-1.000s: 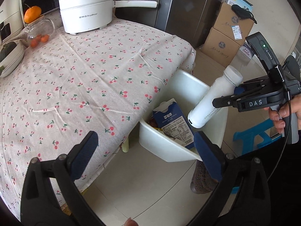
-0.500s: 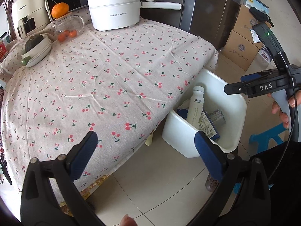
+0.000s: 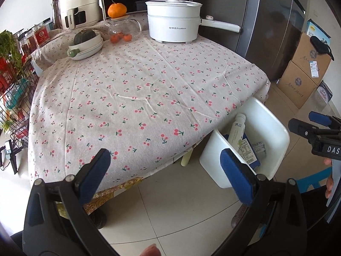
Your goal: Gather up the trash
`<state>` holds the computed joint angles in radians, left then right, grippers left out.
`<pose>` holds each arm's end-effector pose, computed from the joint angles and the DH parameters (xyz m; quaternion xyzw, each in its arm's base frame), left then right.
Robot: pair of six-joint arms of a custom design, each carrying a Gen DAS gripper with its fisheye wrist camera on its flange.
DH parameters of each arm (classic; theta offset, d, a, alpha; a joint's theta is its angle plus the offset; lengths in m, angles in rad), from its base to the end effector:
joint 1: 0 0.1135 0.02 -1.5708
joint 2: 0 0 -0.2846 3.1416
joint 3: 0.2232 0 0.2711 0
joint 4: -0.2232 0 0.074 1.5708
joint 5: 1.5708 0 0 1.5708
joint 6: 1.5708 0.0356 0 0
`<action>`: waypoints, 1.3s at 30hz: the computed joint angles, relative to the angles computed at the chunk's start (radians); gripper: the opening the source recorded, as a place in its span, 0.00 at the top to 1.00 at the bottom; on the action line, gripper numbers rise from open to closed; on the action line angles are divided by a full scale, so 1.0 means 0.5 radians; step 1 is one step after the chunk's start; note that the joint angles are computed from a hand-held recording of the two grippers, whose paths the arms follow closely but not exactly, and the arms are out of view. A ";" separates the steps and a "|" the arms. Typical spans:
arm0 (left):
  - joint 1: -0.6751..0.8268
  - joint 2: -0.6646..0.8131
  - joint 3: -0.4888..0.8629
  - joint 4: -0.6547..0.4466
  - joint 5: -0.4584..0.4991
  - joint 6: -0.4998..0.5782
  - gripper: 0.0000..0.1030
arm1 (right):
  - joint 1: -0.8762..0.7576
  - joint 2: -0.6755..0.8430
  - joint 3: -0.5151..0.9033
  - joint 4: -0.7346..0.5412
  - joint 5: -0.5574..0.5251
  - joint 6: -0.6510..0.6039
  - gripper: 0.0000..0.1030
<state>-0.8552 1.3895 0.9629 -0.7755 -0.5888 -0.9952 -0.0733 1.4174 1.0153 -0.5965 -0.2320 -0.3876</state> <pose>0.1931 -0.1920 0.2420 -0.1189 0.9347 0.0315 0.3334 0.3019 -0.0140 0.2552 -0.1814 0.9361 0.0441 0.2983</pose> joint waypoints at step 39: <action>-0.324 -0.016 0.131 -0.398 -0.476 -0.511 0.01 | 0.073 -0.702 -0.485 0.297 0.129 0.158 0.00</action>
<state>-1.0171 1.3816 1.0283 -0.9745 -0.8268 -1.2505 -0.0367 1.0665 0.7728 -0.4481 -0.1674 -0.3087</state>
